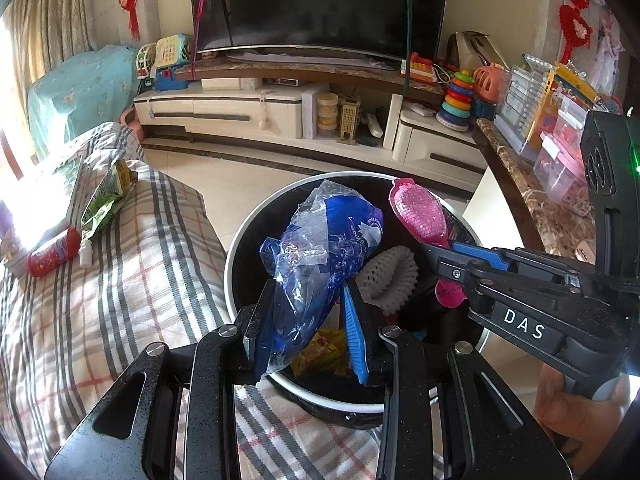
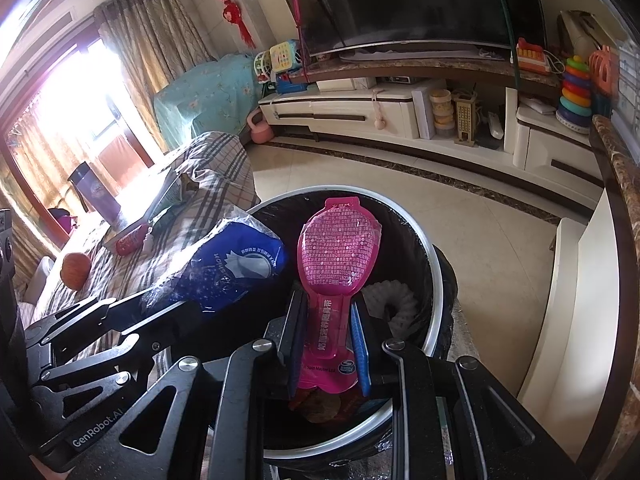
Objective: Collect trash
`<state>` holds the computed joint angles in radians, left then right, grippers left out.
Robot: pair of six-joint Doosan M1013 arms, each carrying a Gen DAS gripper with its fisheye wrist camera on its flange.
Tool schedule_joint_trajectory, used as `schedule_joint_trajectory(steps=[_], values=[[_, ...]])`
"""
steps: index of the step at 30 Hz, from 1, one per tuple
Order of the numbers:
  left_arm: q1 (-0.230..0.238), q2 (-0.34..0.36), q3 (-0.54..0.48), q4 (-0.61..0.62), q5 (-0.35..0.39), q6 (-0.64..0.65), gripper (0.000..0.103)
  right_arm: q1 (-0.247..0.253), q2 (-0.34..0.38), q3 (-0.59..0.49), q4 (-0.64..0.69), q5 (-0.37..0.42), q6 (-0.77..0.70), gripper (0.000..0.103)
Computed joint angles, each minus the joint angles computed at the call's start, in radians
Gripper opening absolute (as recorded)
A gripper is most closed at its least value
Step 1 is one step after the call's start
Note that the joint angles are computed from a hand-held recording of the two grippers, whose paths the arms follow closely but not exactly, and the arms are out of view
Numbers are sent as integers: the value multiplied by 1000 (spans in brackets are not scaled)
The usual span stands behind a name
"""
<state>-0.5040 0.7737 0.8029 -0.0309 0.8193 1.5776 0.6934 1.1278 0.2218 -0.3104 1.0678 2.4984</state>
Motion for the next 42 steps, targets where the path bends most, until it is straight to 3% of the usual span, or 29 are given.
schedule_joint_trajectory(steps=[7,10,12,14,19,21,24,37,42], values=[[2,2,-3,-5,5,3,30,-3,-14,31,-4,-13,18,25],[1,5,-7,0,14,-2,44,-5,-26,54,-1,-29,29,28],[-1,-3,7,14,-3,-18,58,-4,-39,79,-6,-46,45,37],[-1,-14,26,28,-22,-36,66,-2,-59,114,-18,-70,65,43],[1,-41,67,61,-50,-73,75,9,-96,172,-62,-119,106,64],[2,-57,91,72,-65,-86,78,16,-109,191,-85,-136,125,78],[7,-88,141,72,-94,-99,80,25,-134,232,-108,-164,155,89],[32,-251,423,12,-281,-102,83,93,-228,422,-250,-290,328,99],[47,-303,514,-19,-343,-121,86,127,-248,466,-369,-297,421,101]])
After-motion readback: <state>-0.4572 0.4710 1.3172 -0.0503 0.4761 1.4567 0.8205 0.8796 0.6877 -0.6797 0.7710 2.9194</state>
